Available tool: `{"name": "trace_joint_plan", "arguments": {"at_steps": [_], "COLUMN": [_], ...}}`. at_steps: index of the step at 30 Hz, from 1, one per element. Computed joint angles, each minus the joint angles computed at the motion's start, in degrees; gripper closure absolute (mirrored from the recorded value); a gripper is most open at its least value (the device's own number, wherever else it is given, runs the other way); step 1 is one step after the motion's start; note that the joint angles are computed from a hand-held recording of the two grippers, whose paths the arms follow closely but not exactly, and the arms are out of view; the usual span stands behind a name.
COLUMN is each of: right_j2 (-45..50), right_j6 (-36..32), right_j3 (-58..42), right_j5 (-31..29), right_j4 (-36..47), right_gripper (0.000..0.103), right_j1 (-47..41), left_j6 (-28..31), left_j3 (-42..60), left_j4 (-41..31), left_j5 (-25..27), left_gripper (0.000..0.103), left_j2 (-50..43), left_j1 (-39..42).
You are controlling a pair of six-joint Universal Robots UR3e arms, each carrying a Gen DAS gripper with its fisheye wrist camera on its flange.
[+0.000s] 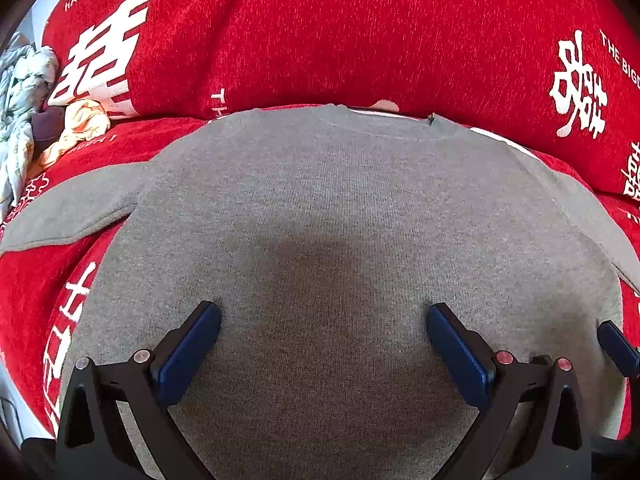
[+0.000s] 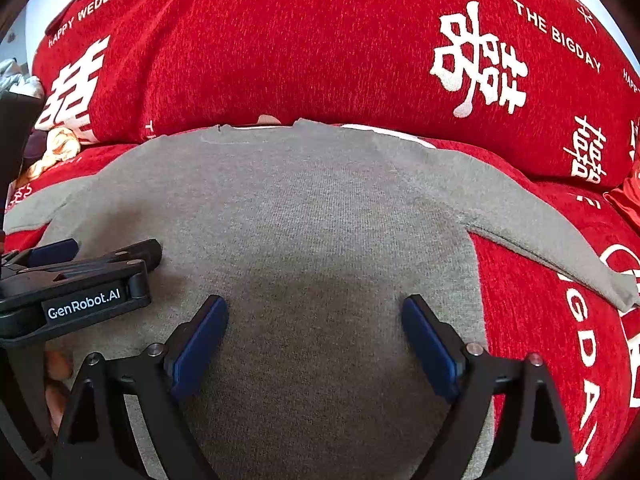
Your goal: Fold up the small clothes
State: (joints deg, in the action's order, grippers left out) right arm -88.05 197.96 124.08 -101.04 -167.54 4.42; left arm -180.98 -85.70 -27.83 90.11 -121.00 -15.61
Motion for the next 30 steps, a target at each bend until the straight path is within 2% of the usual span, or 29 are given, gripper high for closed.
{"name": "trace_joint_plan", "arguments": {"at_steps": [4, 14, 22, 25, 27, 30], "right_j2": [-1.0, -0.9, 0.0, -0.2, -1.5, -4.3], "right_j6": [-1.2, -1.0, -2.3, -5.1, -4.7, -5.1], "right_j3": [0.5, -3.1, -10.1, -15.6, -16.0, -15.9], "right_j5": [3.4, 3.5, 4.4, 5.3, 3.0, 5.0], "right_j4": [0.5, 6.9, 18.2, 27.4, 27.5, 27.7], "right_gripper": [0.007, 0.003, 0.001, 0.001, 0.001, 0.001], "right_j1": [-1.9, -1.5, -2.1, -3.0, -2.2, -3.4], "left_j6": [0.0, -0.4, 0.9, 1.3, 1.1, 1.3], "left_j3": [-0.2, -0.9, 5.1, 7.1, 6.7, 5.9], "left_j4": [0.2, 0.7, -8.1, -13.0, -12.9, -11.5], "left_j5": [0.0, 0.9, 0.3, 0.9, 1.6, 2.4], "left_gripper": [0.000, 0.000, 0.000, 0.000, 0.000, 0.000], "left_j2": [0.0, 0.5, -0.4, 0.3, 1.6, 3.7], "left_j1": [0.0, -0.2, 0.2, 0.2, 0.3, 0.5]}}
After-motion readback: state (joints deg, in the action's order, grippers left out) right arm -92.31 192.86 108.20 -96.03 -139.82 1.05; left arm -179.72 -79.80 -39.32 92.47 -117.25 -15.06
